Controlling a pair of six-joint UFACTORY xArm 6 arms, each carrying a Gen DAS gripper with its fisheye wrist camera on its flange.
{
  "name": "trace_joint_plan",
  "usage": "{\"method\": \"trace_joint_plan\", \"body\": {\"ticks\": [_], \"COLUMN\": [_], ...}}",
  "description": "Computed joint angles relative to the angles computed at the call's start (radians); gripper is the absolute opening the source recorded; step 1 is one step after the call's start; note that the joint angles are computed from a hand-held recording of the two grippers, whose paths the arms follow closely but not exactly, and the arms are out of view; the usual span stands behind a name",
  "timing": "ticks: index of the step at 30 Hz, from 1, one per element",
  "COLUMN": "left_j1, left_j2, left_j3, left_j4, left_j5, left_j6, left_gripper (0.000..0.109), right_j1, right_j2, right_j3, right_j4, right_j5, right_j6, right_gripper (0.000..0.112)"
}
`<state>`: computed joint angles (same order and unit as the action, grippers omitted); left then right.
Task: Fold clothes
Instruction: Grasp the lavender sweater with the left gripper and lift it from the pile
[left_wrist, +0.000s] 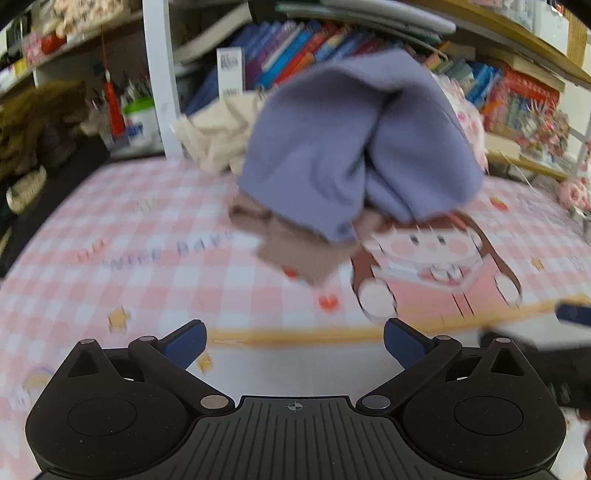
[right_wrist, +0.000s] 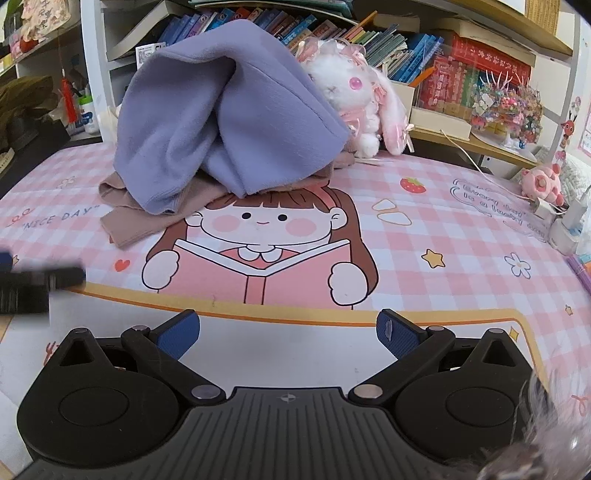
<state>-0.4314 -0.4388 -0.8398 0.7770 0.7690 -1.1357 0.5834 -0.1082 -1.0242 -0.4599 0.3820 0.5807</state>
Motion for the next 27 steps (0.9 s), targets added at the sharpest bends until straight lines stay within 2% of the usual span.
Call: {"method": "trace_joint_plan", "body": {"ticks": [3,5,8,11,16,19,20,21,22,23,24,27], "left_j1": [0.06,0.103,0.143,0.175,0.191,0.183,0.179,0.177,0.175,0.172,0.168,0.155], "left_j2": [0.075,0.142,0.256,0.371,0.564,0.625,0.63,0.624,0.615,0.602,0.59,0.538], "left_j3": [-0.072,-0.133,-0.252,-0.381,-0.598,-0.678,-0.689,-0.688,-0.682,-0.673,-0.666,-0.631], "left_j4": [0.049,0.082,0.221,0.309,0.265,0.282,0.285,0.279,0.268,0.244,0.213,0.142], "left_j5": [-0.042,-0.091,-0.124,-0.162,-0.193,-0.159,-0.15,-0.155,-0.165,-0.18,-0.187,-0.206], "left_j6": [0.024,0.056,0.063,0.087,0.263,0.285,0.289,0.296,0.306,0.331,0.365,0.419], "left_gripper": [0.095,0.093,0.093,0.094,0.094,0.09,0.082,0.067,0.058,0.033,0.012,0.005], "right_j1": [-0.003,-0.014,-0.038,-0.065,-0.087,-0.093,-0.094,-0.097,-0.101,-0.104,-0.106,-0.114], "right_j2": [-0.028,-0.063,-0.107,-0.155,-0.224,-0.259,-0.267,-0.272,-0.274,-0.276,-0.274,-0.265], "right_j3": [0.028,0.069,0.101,0.137,0.186,0.216,0.224,0.231,0.235,0.238,0.239,0.237], "right_j4": [0.041,0.017,-0.082,-0.117,-0.124,-0.079,-0.06,-0.041,-0.019,0.006,0.04,0.235], "right_j5": [0.02,0.001,0.025,0.039,0.082,0.073,0.063,0.048,0.031,0.014,-0.004,-0.065], "right_j6": [-0.05,-0.046,0.038,0.103,0.14,0.099,0.079,0.059,0.037,0.013,-0.014,-0.143], "right_gripper": [0.103,0.103,0.103,0.103,0.103,0.103,0.103,0.103,0.103,0.103,0.103,0.103]}}
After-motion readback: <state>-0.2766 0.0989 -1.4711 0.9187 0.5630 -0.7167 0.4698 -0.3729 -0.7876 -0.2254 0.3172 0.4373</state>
